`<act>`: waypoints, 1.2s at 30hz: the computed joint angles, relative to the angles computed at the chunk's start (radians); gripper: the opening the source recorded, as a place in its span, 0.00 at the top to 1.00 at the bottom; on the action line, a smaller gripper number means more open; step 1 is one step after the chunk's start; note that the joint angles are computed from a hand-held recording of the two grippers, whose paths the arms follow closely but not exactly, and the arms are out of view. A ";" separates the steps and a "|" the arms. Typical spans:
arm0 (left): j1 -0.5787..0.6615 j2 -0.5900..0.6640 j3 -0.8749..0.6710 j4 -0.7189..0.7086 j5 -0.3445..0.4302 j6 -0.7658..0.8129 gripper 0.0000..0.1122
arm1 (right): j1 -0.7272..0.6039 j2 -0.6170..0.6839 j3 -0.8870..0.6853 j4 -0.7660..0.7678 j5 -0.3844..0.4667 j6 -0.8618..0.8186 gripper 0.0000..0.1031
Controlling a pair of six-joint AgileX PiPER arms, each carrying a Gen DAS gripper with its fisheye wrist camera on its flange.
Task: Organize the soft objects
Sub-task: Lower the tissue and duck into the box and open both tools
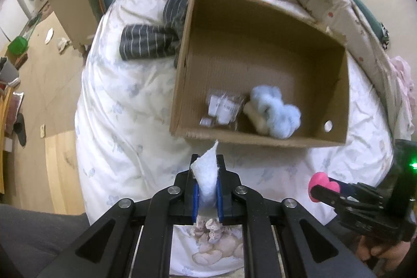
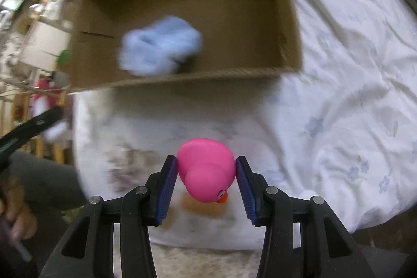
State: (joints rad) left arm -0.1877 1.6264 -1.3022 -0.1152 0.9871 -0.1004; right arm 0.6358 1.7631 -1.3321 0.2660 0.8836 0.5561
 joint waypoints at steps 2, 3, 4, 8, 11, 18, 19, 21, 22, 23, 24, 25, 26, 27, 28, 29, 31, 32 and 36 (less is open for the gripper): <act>0.000 0.004 -0.034 -0.002 0.012 -0.003 0.91 | 0.007 -0.023 -0.050 -0.026 0.020 0.012 0.53; -0.002 0.010 -0.053 -0.001 0.017 -0.007 0.91 | 0.004 -0.030 -0.078 -0.037 0.031 0.013 0.53; -0.005 0.018 -0.078 0.004 0.022 -0.013 0.91 | -0.009 -0.038 -0.104 -0.042 0.044 0.004 0.53; -0.025 0.061 -0.164 0.047 0.020 -0.045 0.91 | -0.030 -0.030 -0.187 -0.097 0.040 -0.007 0.53; -0.034 0.116 -0.242 0.068 0.031 -0.071 0.91 | -0.050 0.003 -0.253 -0.151 0.040 -0.019 0.53; -0.070 0.225 -0.357 0.126 0.022 -0.103 0.91 | -0.084 0.059 -0.247 -0.190 -0.037 -0.027 0.53; -0.080 0.244 -0.373 0.141 0.018 -0.109 0.91 | -0.085 0.073 -0.248 -0.194 -0.039 -0.034 0.53; -0.092 0.264 -0.382 0.162 0.007 -0.117 0.91 | -0.077 0.087 -0.229 -0.228 -0.052 -0.021 0.53; -0.100 0.278 -0.391 0.170 0.004 -0.119 0.91 | -0.078 0.093 -0.226 -0.231 -0.053 -0.026 0.53; -0.104 0.289 -0.396 0.175 0.003 -0.121 0.91 | -0.077 0.097 -0.224 -0.230 -0.055 -0.028 0.53; -0.108 0.303 -0.403 0.176 0.002 -0.124 0.91 | -0.079 0.105 -0.226 -0.224 -0.056 -0.035 0.53; -0.111 0.308 -0.400 0.178 -0.002 -0.125 0.91 | -0.081 0.105 -0.217 -0.218 -0.063 -0.039 0.53; -0.114 0.316 -0.402 0.180 -0.003 -0.125 0.91 | -0.083 0.109 -0.217 -0.211 -0.065 -0.042 0.53; -0.119 0.327 -0.405 0.183 -0.006 -0.126 0.91 | -0.086 0.115 -0.220 -0.202 -0.064 -0.047 0.53; -0.122 0.332 -0.404 0.188 -0.010 -0.130 0.91 | -0.087 0.121 -0.223 -0.198 -0.062 -0.049 0.53; -0.124 0.334 -0.401 0.191 -0.014 -0.132 0.91 | -0.086 0.127 -0.230 -0.199 -0.056 -0.050 0.53; -0.129 0.347 -0.401 0.198 -0.023 -0.138 0.91 | -0.085 0.142 -0.244 -0.198 -0.046 -0.053 0.53; -0.131 0.352 -0.401 0.204 -0.026 -0.141 0.91 | -0.087 0.149 -0.251 -0.190 -0.042 -0.059 0.53; -0.139 0.366 -0.399 0.229 -0.044 -0.149 0.91 | -0.093 0.177 -0.274 -0.166 -0.021 -0.070 0.53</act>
